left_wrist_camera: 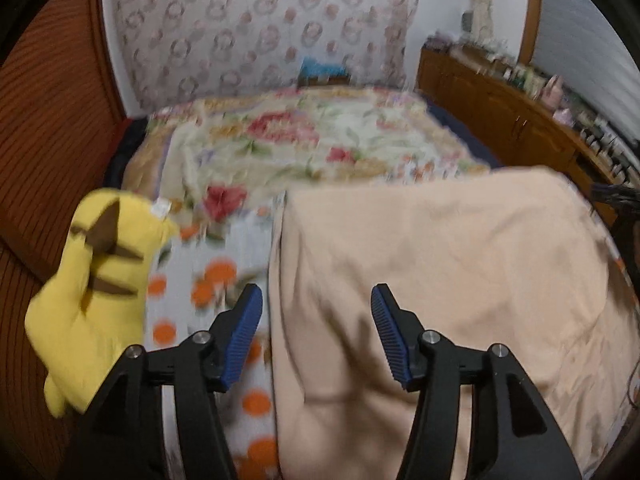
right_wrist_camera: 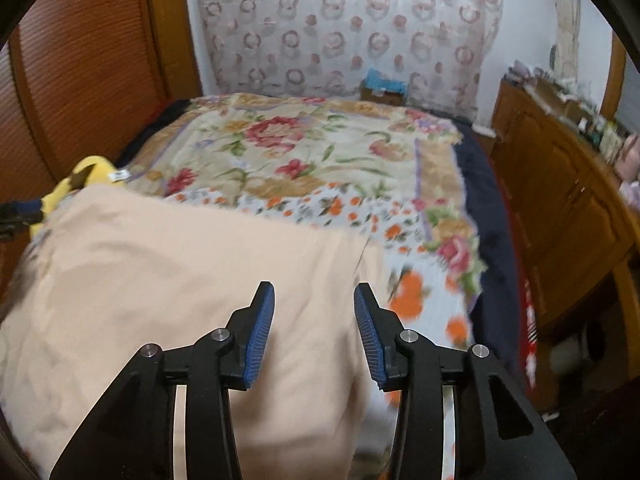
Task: Fold small clothes
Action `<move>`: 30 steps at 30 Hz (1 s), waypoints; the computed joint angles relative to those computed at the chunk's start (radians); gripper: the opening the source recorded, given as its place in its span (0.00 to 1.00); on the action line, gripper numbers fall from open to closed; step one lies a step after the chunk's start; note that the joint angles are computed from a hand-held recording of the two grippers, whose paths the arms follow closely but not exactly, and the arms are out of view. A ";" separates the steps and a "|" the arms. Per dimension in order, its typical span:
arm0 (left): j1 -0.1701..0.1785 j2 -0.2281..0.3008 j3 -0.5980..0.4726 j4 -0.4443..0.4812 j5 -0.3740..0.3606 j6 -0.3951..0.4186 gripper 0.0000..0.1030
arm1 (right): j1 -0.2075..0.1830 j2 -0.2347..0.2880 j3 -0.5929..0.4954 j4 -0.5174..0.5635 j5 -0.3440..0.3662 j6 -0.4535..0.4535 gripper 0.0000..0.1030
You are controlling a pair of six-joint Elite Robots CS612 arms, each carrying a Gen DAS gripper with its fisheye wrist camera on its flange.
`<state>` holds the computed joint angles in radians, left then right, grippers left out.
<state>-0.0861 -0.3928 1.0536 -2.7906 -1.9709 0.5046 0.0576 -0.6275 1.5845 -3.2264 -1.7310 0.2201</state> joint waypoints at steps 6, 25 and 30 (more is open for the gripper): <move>0.005 -0.023 0.066 0.020 0.018 0.005 0.54 | 0.017 -0.040 0.088 -0.002 0.004 0.052 0.40; -0.003 -0.049 0.182 -0.112 0.036 -0.018 0.56 | 0.018 -0.008 0.096 -0.024 0.061 0.159 0.41; 0.001 -0.035 0.183 -0.172 0.019 -0.046 0.59 | 0.021 0.007 0.071 -0.022 0.044 0.155 0.42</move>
